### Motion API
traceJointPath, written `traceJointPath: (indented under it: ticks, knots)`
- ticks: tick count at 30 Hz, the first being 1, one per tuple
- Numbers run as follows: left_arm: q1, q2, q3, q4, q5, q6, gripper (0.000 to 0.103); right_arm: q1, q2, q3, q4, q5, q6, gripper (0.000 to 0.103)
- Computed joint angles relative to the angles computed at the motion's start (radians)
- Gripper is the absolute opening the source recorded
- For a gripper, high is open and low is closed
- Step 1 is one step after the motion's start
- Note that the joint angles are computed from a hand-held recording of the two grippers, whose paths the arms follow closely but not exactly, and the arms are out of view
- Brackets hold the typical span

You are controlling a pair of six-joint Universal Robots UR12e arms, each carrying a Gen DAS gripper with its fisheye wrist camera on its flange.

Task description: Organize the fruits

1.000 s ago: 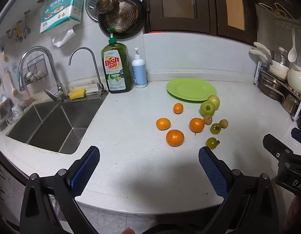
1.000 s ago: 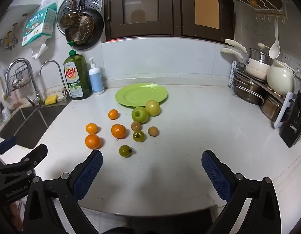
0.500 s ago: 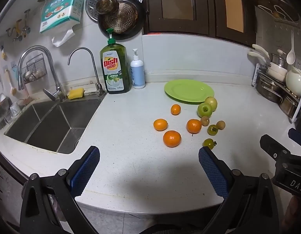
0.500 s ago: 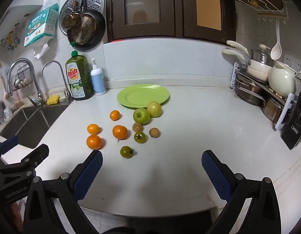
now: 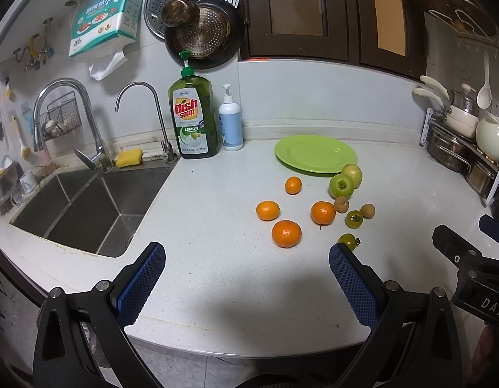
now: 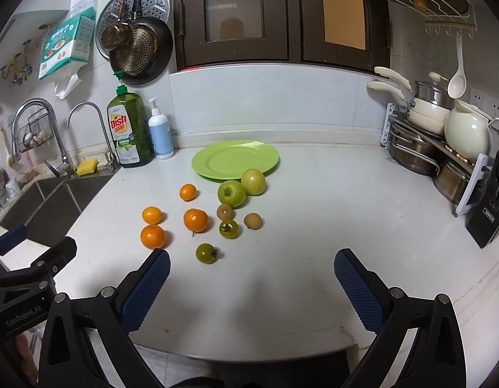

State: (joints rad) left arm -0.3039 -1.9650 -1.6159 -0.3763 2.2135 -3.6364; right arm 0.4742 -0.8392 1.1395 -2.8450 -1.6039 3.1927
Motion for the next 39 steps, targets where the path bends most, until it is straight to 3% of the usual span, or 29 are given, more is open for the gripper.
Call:
traceJointPath:
  ticks: [39]
  knots:
    - [-0.002, -0.005, 0.004, -0.011, 0.005, -0.006, 0.103, 0.001, 0.004, -0.007, 0.005, -0.001, -0.002, 0.102]
